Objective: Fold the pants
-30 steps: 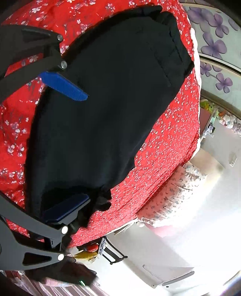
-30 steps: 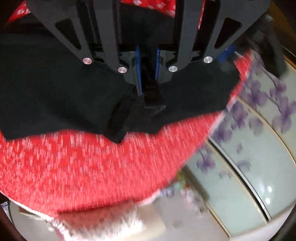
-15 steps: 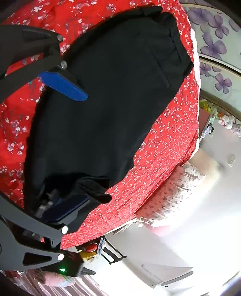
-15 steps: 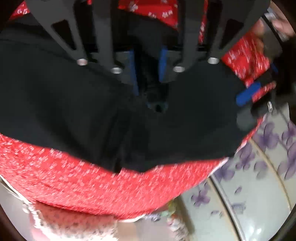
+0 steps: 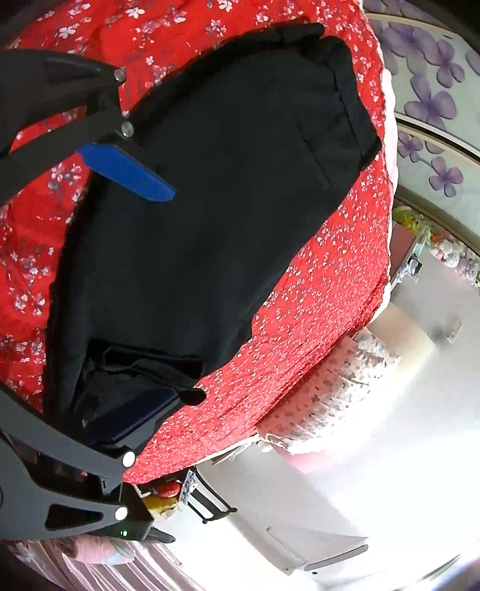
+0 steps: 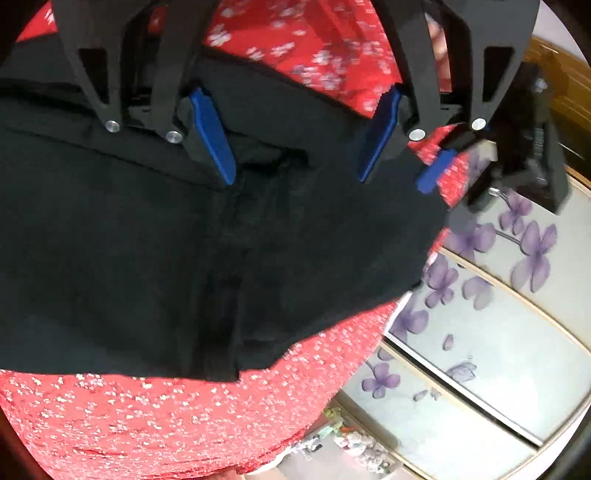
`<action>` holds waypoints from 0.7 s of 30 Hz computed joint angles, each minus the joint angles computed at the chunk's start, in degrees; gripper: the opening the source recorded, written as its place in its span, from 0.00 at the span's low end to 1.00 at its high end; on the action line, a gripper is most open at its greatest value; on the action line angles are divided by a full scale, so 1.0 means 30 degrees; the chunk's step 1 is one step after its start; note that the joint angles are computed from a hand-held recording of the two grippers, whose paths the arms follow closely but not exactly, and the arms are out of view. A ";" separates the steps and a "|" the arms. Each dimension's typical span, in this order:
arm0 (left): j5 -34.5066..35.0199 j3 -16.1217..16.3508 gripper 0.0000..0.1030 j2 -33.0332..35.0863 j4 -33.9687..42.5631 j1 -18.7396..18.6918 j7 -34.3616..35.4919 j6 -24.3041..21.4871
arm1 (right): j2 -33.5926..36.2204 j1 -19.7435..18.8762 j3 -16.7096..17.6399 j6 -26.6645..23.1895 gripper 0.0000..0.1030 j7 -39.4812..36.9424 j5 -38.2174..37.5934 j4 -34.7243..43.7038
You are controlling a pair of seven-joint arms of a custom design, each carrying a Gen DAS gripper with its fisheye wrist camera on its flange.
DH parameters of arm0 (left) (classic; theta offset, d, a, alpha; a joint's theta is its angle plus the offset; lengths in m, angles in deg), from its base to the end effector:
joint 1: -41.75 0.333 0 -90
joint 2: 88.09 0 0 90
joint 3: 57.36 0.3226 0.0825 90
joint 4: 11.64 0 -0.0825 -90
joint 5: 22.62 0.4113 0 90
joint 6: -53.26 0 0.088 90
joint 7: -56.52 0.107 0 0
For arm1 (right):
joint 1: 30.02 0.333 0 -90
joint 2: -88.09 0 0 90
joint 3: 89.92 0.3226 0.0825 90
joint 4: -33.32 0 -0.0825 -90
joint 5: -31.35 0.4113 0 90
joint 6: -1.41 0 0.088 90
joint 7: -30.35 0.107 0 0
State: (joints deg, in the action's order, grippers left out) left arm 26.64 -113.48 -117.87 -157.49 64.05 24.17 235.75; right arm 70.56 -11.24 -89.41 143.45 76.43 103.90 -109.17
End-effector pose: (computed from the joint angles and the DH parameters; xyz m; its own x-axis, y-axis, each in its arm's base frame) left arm 0.3519 -0.3372 0.4198 0.1951 -0.7865 0.5860 -0.5628 -0.5791 -0.5899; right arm 0.4541 0.1554 0.4189 0.2911 -0.6817 -0.6713 -0.9026 0.0369 -0.4289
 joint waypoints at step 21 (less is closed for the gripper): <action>-0.2283 1.1511 0.98 -0.1780 -0.5515 -0.9558 0.3581 0.1903 | -0.7834 -0.1259 -0.2812 0.0150 0.87 -0.1866 -0.4154 -0.5548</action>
